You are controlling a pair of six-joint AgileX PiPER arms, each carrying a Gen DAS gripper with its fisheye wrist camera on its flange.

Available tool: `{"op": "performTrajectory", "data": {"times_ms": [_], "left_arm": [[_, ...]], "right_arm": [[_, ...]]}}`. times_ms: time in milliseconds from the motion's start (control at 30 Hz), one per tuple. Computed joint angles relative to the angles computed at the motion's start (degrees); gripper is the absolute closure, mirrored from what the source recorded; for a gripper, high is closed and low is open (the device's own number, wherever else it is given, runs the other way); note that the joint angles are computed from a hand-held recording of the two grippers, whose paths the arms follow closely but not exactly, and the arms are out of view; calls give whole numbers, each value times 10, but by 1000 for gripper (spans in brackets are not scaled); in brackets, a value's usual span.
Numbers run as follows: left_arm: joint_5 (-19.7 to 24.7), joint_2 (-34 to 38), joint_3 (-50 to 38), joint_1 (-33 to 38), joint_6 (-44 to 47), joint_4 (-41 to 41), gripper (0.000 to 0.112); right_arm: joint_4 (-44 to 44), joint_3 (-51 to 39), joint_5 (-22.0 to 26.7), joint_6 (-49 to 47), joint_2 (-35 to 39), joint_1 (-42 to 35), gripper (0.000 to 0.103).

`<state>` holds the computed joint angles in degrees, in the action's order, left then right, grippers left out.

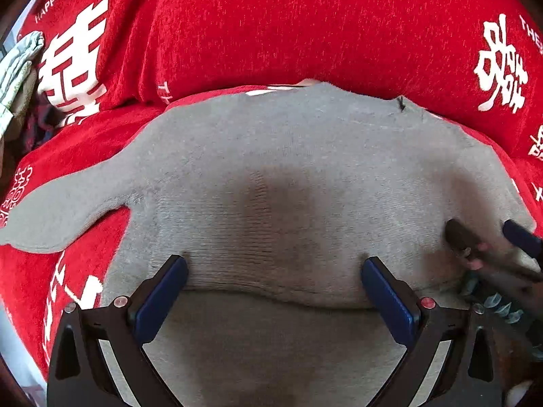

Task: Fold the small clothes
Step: 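Grasp the other sweater sleeve cuff with the left tool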

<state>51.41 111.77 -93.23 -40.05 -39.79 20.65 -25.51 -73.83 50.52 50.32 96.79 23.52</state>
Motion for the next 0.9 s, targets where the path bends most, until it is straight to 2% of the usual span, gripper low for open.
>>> {"op": "performTrajectory", "data": {"times_ms": [67,167,267,433,567,600,667,733,900], "left_arm": [[3,-13,11,2,-1,3,9],[-15,-46,54,19,-29,23,9],[-30,-87,108,67,-61,33,9],[-30,-131,171,202,-86,24,9],[-35,-129,188,326,-83,-12,9],[-34,-121,186,358,-85,-18,9],[-44,-111,181,375,-111,16,9],[-29,-79,136,404,-96,8,9],[51,30,-32,458,-80,-16,9]], "right_arm": [[-45,-2,11,42,10,23,9],[-48,3,3,50,8,22,9],[-42,13,-9,53,-3,19,9],[-58,-1,11,65,9,32,9],[-59,-2,14,66,7,34,9],[-59,-2,14,65,8,34,9],[-61,-3,16,65,8,34,9],[-64,-3,19,66,8,36,9],[-65,-7,23,65,10,36,9]]}}
